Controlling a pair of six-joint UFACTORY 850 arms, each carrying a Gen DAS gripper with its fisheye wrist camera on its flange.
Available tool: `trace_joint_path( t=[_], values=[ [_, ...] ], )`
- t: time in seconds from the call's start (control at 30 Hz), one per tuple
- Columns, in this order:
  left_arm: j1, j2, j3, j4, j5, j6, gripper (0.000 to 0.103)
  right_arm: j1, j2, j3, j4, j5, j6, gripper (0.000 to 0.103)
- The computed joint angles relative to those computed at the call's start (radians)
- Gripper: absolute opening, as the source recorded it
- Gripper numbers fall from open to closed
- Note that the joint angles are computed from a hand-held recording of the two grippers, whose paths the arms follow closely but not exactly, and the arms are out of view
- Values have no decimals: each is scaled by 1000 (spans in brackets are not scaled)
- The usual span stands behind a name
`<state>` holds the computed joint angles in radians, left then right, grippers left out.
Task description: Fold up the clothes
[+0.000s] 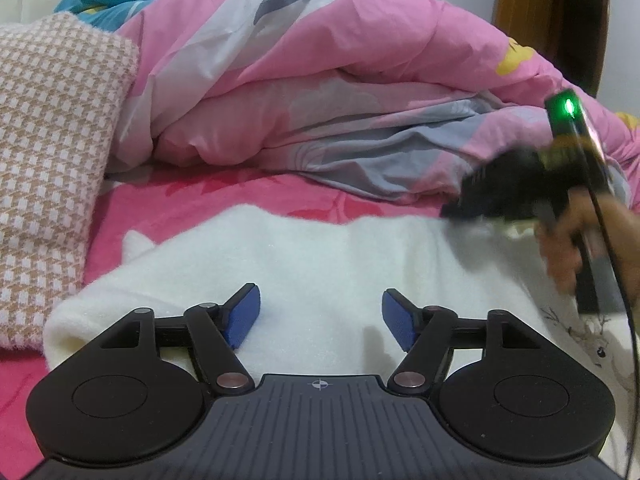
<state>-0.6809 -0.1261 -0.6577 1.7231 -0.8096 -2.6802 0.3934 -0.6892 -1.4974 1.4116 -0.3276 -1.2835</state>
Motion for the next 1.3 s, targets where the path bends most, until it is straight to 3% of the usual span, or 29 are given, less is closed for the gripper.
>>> trace_joint_path(
  t=[0.07, 0.13, 0.3, 0.43, 0.53, 0.67, 0.73, 0.77, 0.9, 1.03, 1.13, 1.3],
  values=[
    [2, 2, 0, 1, 6, -1, 70, -20, 39, 35, 142, 19, -80, 10],
    [5, 8, 2, 1, 13, -10, 71, -74, 102, 109, 212, -78, -151, 11],
    [6, 33, 12, 7, 26, -57, 74, -157, 257, 311, 2, -219, -196, 12],
    [10, 57, 28, 65, 54, -104, 87, -182, 337, 444, -98, -318, -340, 12],
    [4, 37, 12, 54, 56, -60, 94, -157, 325, 468, -76, -337, -452, 11],
    [-3, 13, -6, 11, 45, 10, 96, -159, 250, 411, 25, -289, -483, 8],
    [-2, 14, -4, 15, 46, 7, 96, -198, 193, 357, 98, -287, -442, 5],
    [0, 16, -2, 19, 48, 2, 96, -230, 163, 325, 120, -311, -397, 0],
    [-1, 11, -4, 16, 45, 5, 97, -323, 54, 203, 148, -421, -218, 0],
    [0, 4, -8, 12, 43, 12, 98, -328, 47, 199, 329, -345, -221, 0],
    [3, 13, 0, 27, 50, -11, 98, -329, 67, 231, 371, -366, -211, 2],
    [3, 14, 0, 24, 52, -11, 98, -310, 146, 313, 225, -430, -281, 6]
  ],
)
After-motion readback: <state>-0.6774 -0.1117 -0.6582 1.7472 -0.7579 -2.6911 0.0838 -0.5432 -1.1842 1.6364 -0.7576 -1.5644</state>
